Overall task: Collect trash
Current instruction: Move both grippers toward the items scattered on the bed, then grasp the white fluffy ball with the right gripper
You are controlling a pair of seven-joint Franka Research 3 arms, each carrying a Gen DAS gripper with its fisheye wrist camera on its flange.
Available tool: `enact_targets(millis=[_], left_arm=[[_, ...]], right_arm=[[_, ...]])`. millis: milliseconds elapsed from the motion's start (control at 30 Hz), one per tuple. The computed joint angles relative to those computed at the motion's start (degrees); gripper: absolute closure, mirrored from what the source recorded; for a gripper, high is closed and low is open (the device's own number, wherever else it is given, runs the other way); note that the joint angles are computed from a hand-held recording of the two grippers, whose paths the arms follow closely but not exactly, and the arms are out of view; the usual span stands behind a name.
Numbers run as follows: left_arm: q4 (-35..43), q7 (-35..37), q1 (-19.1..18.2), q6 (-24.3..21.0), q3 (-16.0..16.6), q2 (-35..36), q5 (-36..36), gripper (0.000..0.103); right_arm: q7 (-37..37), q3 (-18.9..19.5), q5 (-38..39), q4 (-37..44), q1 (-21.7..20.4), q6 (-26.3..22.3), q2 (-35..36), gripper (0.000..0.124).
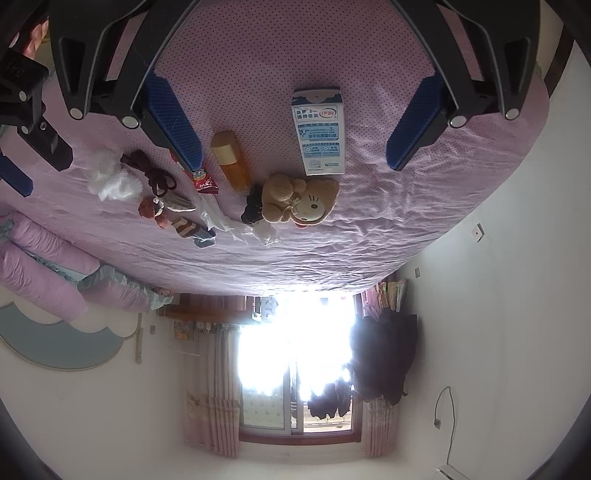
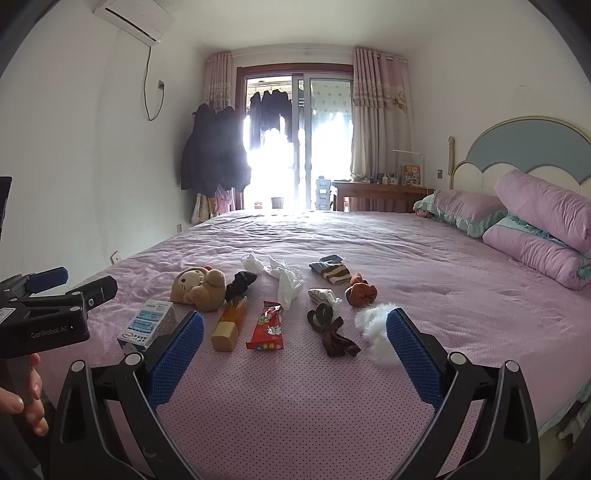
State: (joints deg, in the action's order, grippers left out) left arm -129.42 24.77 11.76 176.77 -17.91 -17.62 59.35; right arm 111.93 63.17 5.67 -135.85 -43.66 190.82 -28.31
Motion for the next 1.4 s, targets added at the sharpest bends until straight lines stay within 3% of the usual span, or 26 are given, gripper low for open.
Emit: enact_targets(millis=[233,333,400,467,500,600,667,800,1400], left_arm=[[3.39,2.16,-3.83,-3.06,0.42,4.28,-2.34,0.004],[5.38,4.97,-7.27,-5.14,2.06,6.9,-5.3,0.004],[7.71,1.29,-7.08,-5.43,1.29,9.16,-0.57,0.004],[9.67,1.11,-8.68,-6.5,1.84,11.36,-0.31,0.004],[10.07,4.16,-10.55,-6.95,2.99,12.16,-4.44,0.004],[12.82,6.0,-13.53,-8.46,4.41,15.22,-6.33,0.004],[13.99,10.02,-15.59,-8.89,5.52,16.81,-11.75,0.004],[16.92,11.57,-18.24,-10.97,6.97,19.82,-13.75,0.004],[21.74,11.44,-22.09,-13.82,9.79,23.85,-13.37,0.004]], right_arm=[[-1.49,-0.24,-0.26,-0.22,-0.65,0.6,2.07,0.029],[-2.07,-0.29,0.14,-0.28,-1.41,0.78,2.97,0.029],[-2.61,-0.56,0.28,-0.14,-1.81,0.49,3.84,0.029],[-3.08,-0.57,0.22,0.09,-2.56,0.04,4.49,0.029],[-3.25,-0.58,0.11,0.15,-2.93,-0.07,4.75,0.029],[-3.54,-0.07,-0.4,0.78,-4.61,-0.44,5.88,0.029],[-3.79,0.19,-0.89,1.28,-5.63,-0.6,7.03,0.029],[-4.3,1.28,-2.13,2.7,-7.69,-1.03,9.64,0.029],[-2.56,7.24,-9.38,7.18,-16.72,-3.82,14.09,0.029]])
